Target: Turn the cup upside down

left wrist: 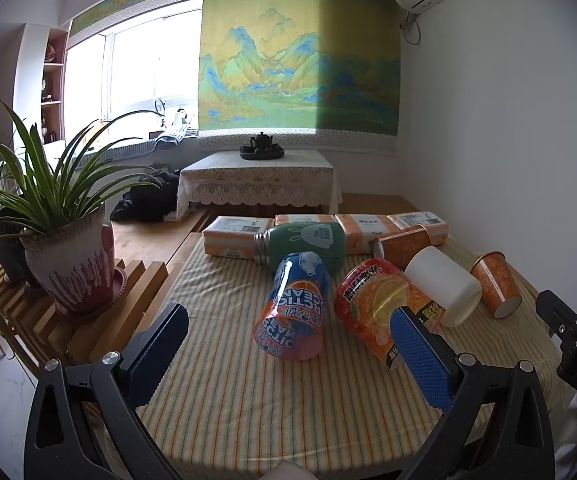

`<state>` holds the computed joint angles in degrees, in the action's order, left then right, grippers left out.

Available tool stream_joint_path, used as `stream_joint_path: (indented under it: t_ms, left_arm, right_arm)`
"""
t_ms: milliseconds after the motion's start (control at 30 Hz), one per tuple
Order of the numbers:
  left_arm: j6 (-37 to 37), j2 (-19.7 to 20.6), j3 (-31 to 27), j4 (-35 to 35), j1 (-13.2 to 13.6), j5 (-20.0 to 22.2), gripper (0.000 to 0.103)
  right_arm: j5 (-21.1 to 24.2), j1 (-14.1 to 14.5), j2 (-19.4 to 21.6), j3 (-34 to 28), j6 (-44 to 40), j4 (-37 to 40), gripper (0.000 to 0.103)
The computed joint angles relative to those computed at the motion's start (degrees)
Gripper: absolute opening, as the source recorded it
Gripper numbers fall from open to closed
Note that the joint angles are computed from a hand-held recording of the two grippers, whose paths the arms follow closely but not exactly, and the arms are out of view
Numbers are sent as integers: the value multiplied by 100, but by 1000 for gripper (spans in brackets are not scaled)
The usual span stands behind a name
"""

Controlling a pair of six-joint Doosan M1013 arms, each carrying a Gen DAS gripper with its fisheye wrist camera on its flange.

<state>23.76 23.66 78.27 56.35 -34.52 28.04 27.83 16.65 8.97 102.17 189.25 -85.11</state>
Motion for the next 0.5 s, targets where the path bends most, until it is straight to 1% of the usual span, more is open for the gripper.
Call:
stream_joint_path:
  t_ms: [133, 233, 500]
  left_arm:
    - [124, 12, -13, -143, 14, -18, 102]
    - [38, 10, 1, -55, 12, -11, 102]
    - [40, 11, -3, -126, 49, -5, 102]
  right_arm:
    - [15, -10, -5, 2, 34, -25, 101]
    - [21, -11, -3, 4, 62, -48, 101]
    - [3, -25, -1, 1, 69, -60, 101]
